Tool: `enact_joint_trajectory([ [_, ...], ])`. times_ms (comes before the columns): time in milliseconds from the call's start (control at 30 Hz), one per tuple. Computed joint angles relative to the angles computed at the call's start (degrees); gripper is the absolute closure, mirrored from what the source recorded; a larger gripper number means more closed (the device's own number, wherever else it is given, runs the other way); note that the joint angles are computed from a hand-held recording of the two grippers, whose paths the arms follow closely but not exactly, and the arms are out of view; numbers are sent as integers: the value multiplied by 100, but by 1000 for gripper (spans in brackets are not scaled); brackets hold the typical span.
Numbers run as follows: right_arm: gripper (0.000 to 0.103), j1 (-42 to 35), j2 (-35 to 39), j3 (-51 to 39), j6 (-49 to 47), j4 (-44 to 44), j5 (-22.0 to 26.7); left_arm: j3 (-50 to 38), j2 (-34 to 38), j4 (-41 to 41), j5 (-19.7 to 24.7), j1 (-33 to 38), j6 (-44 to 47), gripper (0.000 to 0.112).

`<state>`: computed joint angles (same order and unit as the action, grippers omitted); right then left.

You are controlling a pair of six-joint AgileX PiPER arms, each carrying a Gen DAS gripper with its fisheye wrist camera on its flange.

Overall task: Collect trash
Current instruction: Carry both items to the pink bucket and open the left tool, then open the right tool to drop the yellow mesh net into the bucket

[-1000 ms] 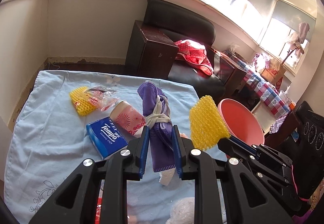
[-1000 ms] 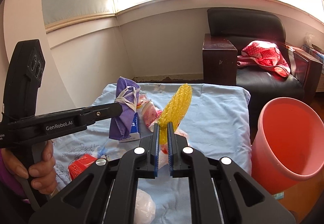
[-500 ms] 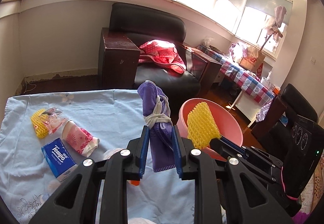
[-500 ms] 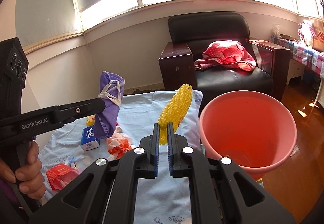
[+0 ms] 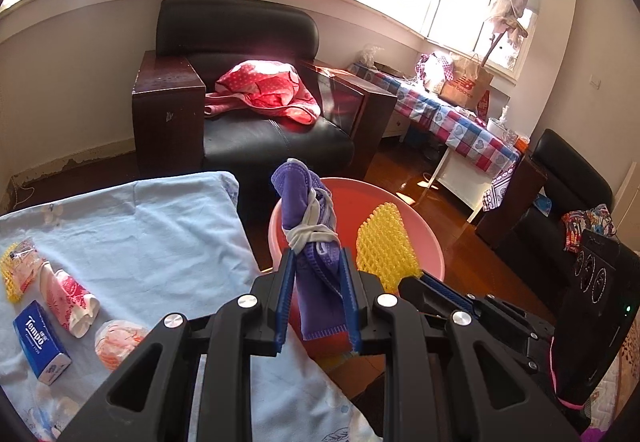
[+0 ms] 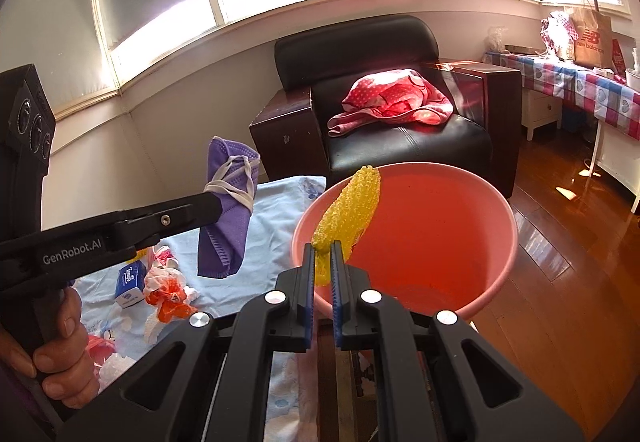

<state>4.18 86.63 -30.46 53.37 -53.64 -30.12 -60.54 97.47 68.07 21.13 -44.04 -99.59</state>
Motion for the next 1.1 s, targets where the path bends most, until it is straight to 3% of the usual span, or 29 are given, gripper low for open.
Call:
enact_joint_trajectory([
  [333, 95, -464, 488, -205, -60, -66, 18, -1158, 1205, -965, -31, -9, 1204, 90],
  [667, 95, -671, 747, -342, 9, -178, 67, -1886, 1898, -2794, 18, 189, 2984, 90],
  [833, 95, -748, 879, -438, 283, -422, 79, -1967, 1989, -2881, 82, 164, 3035, 89],
  [967, 95, -757, 984, -541, 428, -544, 116, -1917, 1939, -2779, 53, 167, 2895, 78],
  [1100, 95, -767, 992, -546, 463, -556, 170, -1797, 1815, -2626, 7, 150, 2671, 75],
])
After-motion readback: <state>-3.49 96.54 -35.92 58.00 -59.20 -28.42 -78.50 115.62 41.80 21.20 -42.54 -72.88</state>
